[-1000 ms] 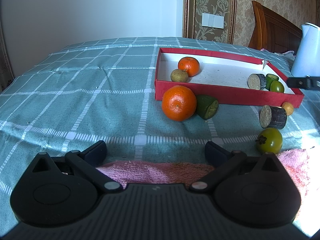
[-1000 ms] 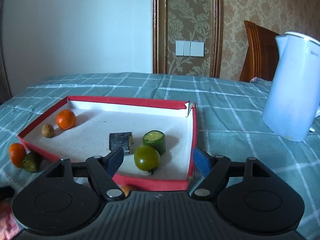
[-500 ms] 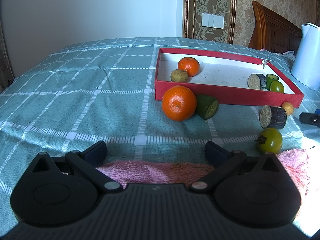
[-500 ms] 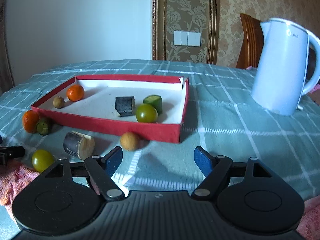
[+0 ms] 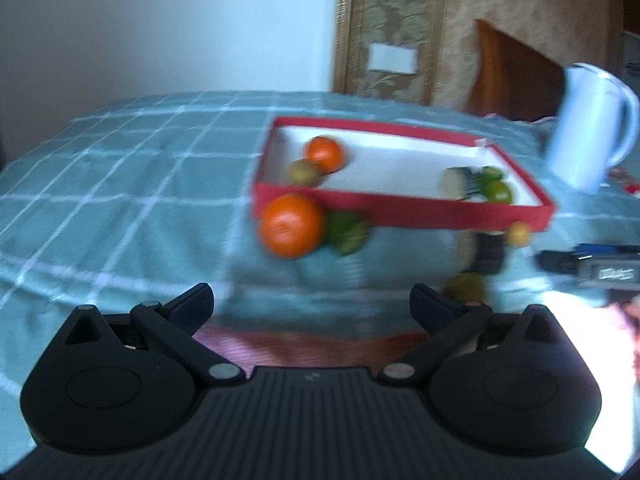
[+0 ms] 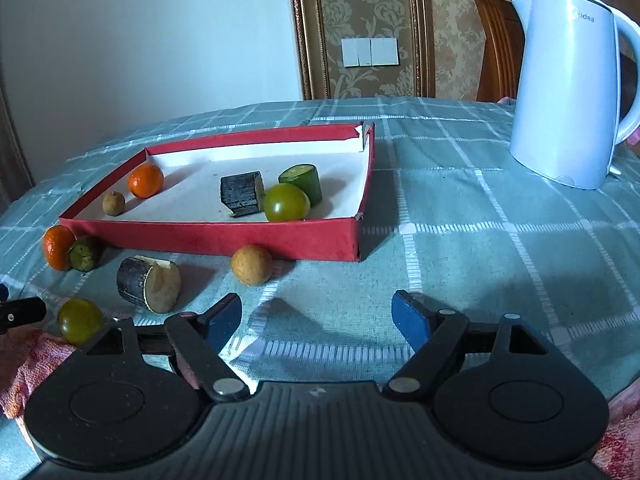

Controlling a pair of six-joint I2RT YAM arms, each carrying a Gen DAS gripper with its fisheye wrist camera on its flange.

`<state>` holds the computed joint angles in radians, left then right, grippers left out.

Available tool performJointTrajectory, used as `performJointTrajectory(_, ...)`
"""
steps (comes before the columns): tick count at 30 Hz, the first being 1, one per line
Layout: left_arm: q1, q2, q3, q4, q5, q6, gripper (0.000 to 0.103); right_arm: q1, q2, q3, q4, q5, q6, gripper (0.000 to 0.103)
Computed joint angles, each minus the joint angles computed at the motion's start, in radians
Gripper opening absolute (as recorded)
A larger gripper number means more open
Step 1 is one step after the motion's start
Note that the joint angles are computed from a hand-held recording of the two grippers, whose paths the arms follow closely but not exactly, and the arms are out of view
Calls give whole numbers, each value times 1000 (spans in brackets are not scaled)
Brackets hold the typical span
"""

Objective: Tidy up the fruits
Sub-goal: 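Grasp the dark green lime beside the eggplant piece with the left tool, then carry the lime into the tray and open the left tool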

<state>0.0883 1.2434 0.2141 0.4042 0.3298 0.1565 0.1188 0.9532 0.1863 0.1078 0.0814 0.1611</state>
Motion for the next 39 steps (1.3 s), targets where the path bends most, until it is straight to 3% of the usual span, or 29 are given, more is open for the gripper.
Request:
performJointTrajectory(4,-108,-57,-49,74,-53,0,103,28,22,11,-1,32,-3,85)
performJointTrajectory(9,-214,-21,-37,102,-114,0,103,20,18,9,-1,22,-7,86)
performJointTrajectory(12,-264,9,-15,82,-140,7,92,21,17,10,-4,23,-7,86)
performJointTrajectory(19,-321,85,8,99,-194,-23,85,22,18,9,-2,24,-5,86)
performJointTrajectory(23,-329,108,19,83,-172,-9,62,23,18,10,-3,25,-6,86)
performJointTrajectory(31,-362,118,-20,153,-191,6,36,24,20,10,-1,26,-5,87)
performJointTrajectory(39,-325,113,-23,154,-146,1,33,23,22,10,0,26,-6,87)
